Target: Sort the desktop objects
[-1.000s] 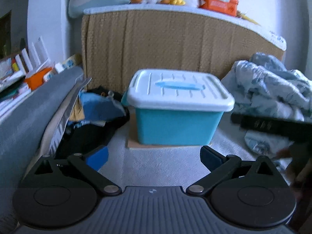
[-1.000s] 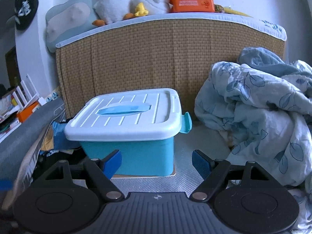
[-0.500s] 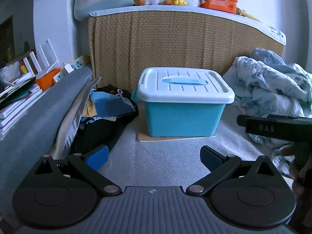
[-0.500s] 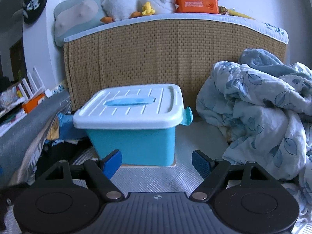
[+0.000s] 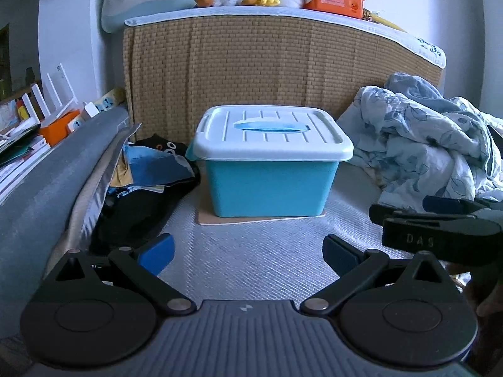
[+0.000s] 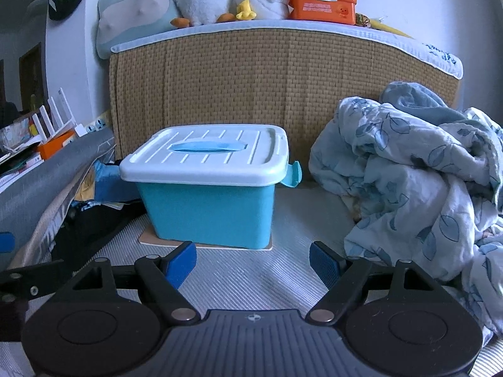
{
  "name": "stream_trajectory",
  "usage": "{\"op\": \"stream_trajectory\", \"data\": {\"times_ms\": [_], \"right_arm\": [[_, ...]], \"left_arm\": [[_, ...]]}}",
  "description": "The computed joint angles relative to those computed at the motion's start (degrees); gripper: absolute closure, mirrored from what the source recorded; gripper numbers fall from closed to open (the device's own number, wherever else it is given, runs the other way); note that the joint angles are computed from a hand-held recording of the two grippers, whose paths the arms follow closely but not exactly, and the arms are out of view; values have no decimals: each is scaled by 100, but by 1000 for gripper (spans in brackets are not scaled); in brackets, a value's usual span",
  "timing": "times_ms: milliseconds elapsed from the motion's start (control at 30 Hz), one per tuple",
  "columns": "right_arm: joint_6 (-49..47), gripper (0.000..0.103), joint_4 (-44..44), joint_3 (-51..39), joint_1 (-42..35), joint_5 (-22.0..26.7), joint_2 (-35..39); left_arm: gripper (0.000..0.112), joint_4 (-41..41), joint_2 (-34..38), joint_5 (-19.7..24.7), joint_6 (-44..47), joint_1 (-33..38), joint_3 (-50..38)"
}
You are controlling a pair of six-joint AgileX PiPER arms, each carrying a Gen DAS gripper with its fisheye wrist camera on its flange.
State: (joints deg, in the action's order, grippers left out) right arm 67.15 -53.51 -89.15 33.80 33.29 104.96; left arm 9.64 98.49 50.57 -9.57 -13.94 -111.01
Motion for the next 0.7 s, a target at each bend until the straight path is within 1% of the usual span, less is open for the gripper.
{"op": "stream_trajectory", "data": {"times_ms": [267, 700], "right_arm": [[282, 20, -126, 435, -31, -70, -307], [470, 20, -277, 752, 74, 61, -542]], "left_arm": [[9, 142, 35, 25, -178, -163, 58], [9, 383, 39, 50, -357, -335, 197]]}}
